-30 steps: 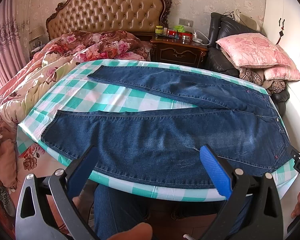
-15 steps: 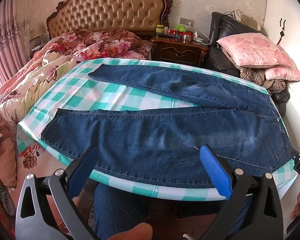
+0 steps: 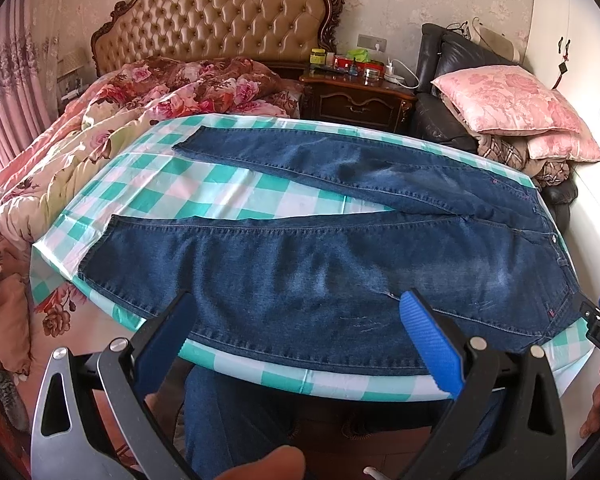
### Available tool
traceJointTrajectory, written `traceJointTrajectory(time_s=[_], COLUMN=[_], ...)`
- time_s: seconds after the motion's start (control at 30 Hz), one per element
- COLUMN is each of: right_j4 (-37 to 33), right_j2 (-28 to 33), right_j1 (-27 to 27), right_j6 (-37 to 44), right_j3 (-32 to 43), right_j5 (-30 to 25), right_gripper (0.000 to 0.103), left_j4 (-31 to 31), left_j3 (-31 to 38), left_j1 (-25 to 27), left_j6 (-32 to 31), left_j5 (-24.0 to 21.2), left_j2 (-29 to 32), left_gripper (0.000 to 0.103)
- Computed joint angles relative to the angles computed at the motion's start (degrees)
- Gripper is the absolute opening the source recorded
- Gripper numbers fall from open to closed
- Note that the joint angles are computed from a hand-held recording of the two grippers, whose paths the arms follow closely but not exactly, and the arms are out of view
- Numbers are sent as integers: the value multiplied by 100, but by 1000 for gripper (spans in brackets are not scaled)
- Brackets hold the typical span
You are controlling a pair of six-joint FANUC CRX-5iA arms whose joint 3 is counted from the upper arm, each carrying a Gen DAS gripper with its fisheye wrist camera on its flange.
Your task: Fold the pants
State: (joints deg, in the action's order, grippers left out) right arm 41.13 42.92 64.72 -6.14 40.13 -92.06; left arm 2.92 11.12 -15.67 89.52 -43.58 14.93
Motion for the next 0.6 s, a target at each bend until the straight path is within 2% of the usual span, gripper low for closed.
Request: traceJointTrajectory(time_s=[0.1,0.17,0.3,0.33,0.43,0.6], right_j4=[-154,-161,-55,-100,-484,-1220], right_j2=[-514,-797,-1227,-1270,-1462,-1140], right_j1=[-95,-237,-716,-915,-1703,-2838], right_j6=[-415,-501,-446,-282,157,1332], right_j3=[-761,-1181,-1762,-1798,-1979,-1573], right_j5=[754,1065,1311,1268,1529,1814], right_gripper=[86,86,86,86,86,86], left_j4=[353,705,1928,2056,1836,2057], left_j3=[-219,-404,-1089,-1099,-790,-485], left_j1=[98,157,259,262,264,361], left_j6=[-196,-444,-1412,-1533,-1442,-1389], left_j5=[219,421,1145,1137,758,309], left_j2=[-27,-51,-180,-147,58,371], left_gripper=[102,102,102,102,102,102])
